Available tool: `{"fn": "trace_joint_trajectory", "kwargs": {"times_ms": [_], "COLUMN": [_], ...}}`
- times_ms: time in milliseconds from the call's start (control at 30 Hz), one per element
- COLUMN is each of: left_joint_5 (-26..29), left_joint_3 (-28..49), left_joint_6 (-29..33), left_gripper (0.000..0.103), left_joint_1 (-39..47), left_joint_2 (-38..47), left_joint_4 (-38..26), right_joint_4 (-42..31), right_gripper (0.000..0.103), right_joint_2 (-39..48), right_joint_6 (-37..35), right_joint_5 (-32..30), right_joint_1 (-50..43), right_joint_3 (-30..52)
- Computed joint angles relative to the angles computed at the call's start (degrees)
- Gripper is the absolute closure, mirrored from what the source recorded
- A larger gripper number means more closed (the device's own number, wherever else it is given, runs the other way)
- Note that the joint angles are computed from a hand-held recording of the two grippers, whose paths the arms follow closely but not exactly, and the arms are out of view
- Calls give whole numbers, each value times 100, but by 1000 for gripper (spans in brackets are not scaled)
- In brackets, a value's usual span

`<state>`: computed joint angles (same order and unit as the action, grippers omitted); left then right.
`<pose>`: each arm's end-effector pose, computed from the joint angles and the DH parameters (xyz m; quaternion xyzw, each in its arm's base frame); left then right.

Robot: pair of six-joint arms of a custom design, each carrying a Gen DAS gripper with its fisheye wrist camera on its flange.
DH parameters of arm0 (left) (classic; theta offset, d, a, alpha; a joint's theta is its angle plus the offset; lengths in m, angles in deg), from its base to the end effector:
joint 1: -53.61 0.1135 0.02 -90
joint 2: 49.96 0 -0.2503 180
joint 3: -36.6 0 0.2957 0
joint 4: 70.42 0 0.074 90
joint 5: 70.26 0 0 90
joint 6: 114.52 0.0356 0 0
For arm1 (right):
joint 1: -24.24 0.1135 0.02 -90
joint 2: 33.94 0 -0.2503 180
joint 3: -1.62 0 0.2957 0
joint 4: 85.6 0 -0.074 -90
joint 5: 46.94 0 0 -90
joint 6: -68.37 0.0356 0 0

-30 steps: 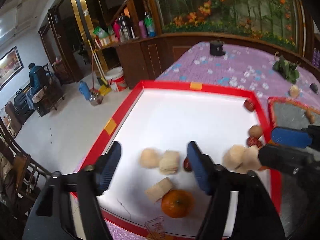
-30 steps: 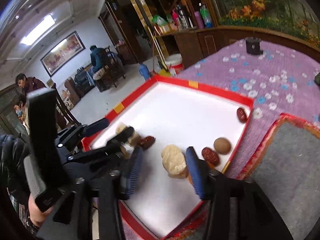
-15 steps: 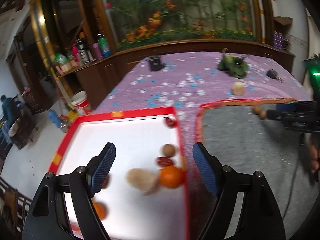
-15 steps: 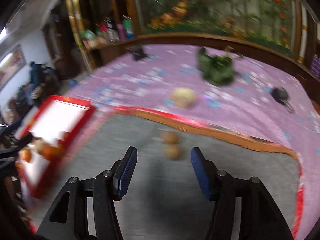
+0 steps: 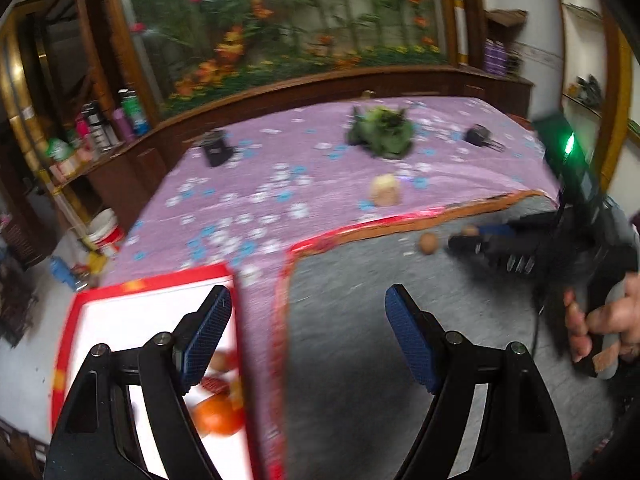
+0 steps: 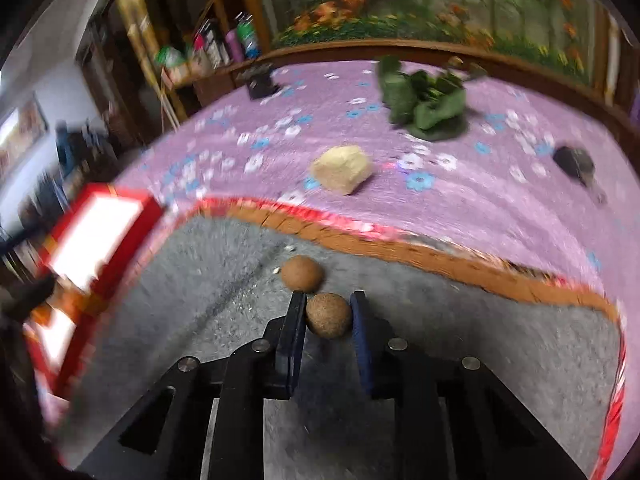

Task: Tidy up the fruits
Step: 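Grasp a brown round nut with the right gripper while the left grasps another brown nut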

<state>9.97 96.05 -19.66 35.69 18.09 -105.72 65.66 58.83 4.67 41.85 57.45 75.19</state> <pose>0.2848 -0.0858 0.2258 0.1484 0.9053 0.0335 0.3965 0.3215 0.2114 0.1849 -0.0600 0.9314 0.1866 0.3066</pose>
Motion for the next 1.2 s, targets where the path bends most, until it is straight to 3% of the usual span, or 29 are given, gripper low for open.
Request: {"fn": "trace_joint_trajectory", "kwargs": {"times_ms": [233,500,533,600,667,700,867,967,1200], "left_joint_5": [-162,-413,-407,-406,-239,-172,-286,-561,-1043], "left_joint_3": [1243,2166,2196,2288,2365,2326,2079,1579,-105], "left_joint_6": [-98,-359,-366,-398,-480,-497,-652,-671,-791], "left_gripper": [25,46,49,70,83,83,84,84,84], "left_joint_1": [-841,-1129,-1130,-1139,-1094,-1089,-1120,-1180,-842], "left_joint_2": [1902,3125,3175,3307,3433,3442,3235,2671,117], "left_joint_4": [113,-50,-56,-89,-147,-58,130,400,612], "right_joint_4": [551,622,632,639,655,658,647,656,818], "right_gripper": [80,80,80,80,80,80,80,80,80], "right_joint_2": [-829,-932,-947,-949,-913,-915,-918,-937,-924], "right_joint_6": [876,1032,1033,1048,1053,1046,1027,957,648], "right_joint_5": [-1044,-1177,-1178,-1180,-1208,-1196,-1147,-1098,-707], "right_joint_1": [-1167,-1275,-1277,-1271,-1263,-1250,-1209,-1127,-545], "right_joint_3": [-831,-885,-892,-893,-878,-880,-859,-850,-816]}}
